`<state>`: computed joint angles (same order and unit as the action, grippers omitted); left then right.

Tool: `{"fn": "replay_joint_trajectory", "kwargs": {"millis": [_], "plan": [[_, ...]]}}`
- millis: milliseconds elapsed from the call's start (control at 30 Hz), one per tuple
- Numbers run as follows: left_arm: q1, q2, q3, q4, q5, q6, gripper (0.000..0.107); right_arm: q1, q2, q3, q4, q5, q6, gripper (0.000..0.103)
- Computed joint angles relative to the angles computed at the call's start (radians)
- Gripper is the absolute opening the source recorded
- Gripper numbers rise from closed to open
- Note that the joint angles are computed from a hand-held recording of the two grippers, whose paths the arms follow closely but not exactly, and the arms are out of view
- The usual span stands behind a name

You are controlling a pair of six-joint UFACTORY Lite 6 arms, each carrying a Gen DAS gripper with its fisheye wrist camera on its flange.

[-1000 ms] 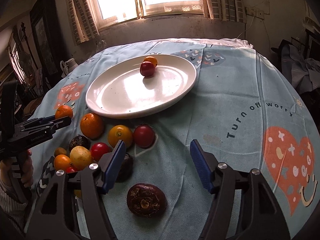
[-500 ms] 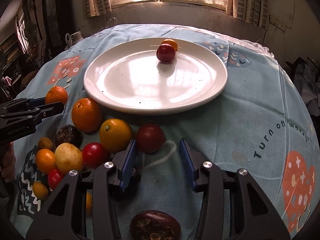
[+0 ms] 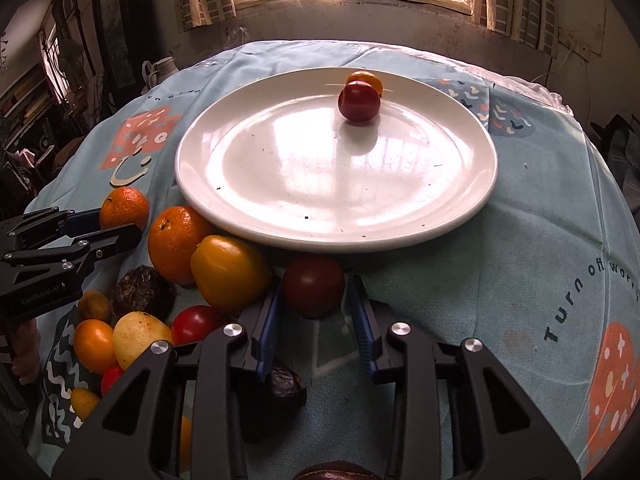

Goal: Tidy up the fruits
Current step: 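Grasp a red tomato with the right gripper while the left gripper holds the orange, then move both held fruits over the white plate and open both grippers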

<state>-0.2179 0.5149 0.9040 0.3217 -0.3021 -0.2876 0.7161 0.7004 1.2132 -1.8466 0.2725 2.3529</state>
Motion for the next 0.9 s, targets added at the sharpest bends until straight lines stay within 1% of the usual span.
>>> {"fn": "replay_joint_trajectory", "kwargs": {"millis": [67,100,200,333,433,500,567,633,700,733,833,867,900], "plan": [[0.000,0.002,0.002,0.011,0.002,-0.013,0.045,0.002,-0.003,-0.005,-0.009,0.001,0.006,0.030],[0.000,0.005,0.005,0.020,0.003,-0.021,0.045,0.000,-0.009,-0.011,-0.024,-0.001,0.022,0.030],[0.003,0.006,0.006,0.040,0.002,-0.040,0.045,-0.001,-0.040,-0.052,-0.134,-0.002,0.140,0.029],[0.015,-0.021,-0.023,0.085,-0.022,-0.078,0.045,0.023,-0.135,-0.165,-0.237,0.030,0.277,0.029],[0.015,-0.051,-0.055,0.060,-0.040,-0.058,0.044,0.060,-0.239,-0.271,-0.235,0.086,0.314,0.029],[0.013,-0.088,-0.089,0.052,-0.055,-0.057,0.044,0.086,-0.343,-0.369,-0.259,0.138,0.379,0.029],[0.001,-0.142,-0.129,0.029,-0.066,-0.039,0.044,0.117,-0.451,-0.460,-0.243,0.201,0.402,0.029],[-0.023,-0.187,-0.138,0.006,-0.055,-0.033,0.044,0.112,-0.526,-0.503,-0.240,0.222,0.411,0.030],[-0.051,-0.192,-0.085,0.053,-0.003,-0.092,0.044,0.066,-0.539,-0.473,-0.241,0.189,0.385,0.030],[-0.071,-0.179,-0.040,0.037,0.033,-0.088,0.045,0.036,-0.523,-0.436,-0.230,0.162,0.350,0.030],[-0.130,-0.099,0.115,-0.138,0.108,0.056,0.045,-0.054,-0.419,-0.293,-0.229,0.082,0.292,0.030],[-0.139,-0.056,0.175,-0.160,0.129,0.068,0.045,-0.078,-0.372,-0.241,-0.238,0.058,0.291,0.030],[-0.145,-0.009,0.237,-0.148,0.154,0.047,0.045,-0.101,-0.322,-0.190,-0.254,0.033,0.301,0.030]]}}
